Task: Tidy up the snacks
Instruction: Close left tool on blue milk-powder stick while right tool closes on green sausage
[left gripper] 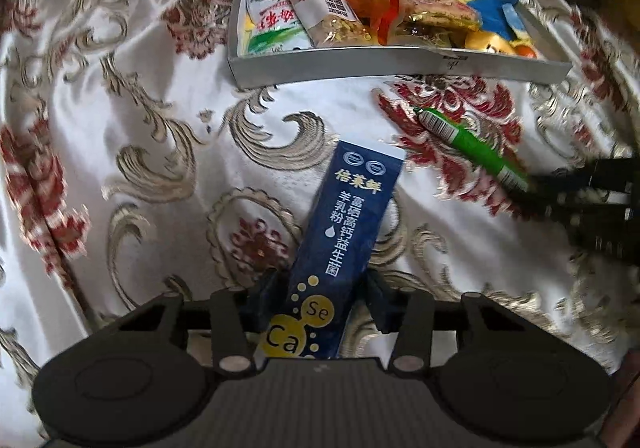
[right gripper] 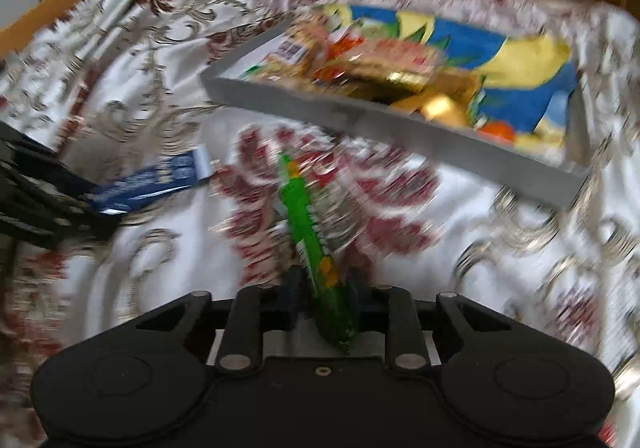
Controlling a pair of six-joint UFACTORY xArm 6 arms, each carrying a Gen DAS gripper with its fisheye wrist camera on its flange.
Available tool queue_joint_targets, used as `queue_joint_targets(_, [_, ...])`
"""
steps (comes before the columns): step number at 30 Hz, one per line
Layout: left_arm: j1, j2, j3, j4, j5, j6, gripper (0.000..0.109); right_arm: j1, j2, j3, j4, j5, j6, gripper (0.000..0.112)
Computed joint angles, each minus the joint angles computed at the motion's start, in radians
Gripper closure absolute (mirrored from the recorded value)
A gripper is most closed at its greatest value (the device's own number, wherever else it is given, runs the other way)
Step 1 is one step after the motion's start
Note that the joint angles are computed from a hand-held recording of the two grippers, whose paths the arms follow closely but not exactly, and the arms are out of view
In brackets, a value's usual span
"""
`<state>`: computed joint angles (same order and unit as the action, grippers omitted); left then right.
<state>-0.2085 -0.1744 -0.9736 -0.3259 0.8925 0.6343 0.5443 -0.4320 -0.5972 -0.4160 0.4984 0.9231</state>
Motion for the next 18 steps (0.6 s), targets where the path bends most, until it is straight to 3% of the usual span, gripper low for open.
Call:
queue_joint_targets(3, [0.017,0.019,-0.038,-0.052,0.093,-0.042,0.062,0.027,-0.024,0.011,0.072,0.004,0.001,0.086])
queue_joint_targets(6, [0.03,0.035,-0.059,-0.101,0.167,-0.071,0.062,0.048,-0.037,0.019,0.065,-0.009,0.051,0.073])
queue_joint_targets(13, [-0.005,0.019,-0.021,-0.053,0.109,-0.069,0.061,0.015,-0.002,0.03,-0.19,-0.087,0.289,0.069])
queue_joint_targets(18, [-0.01,0.012,-0.011,-0.051,0.091,-0.069,0.06,-0.033,0.035,0.042,-0.298,-0.171,0.392,0.066])
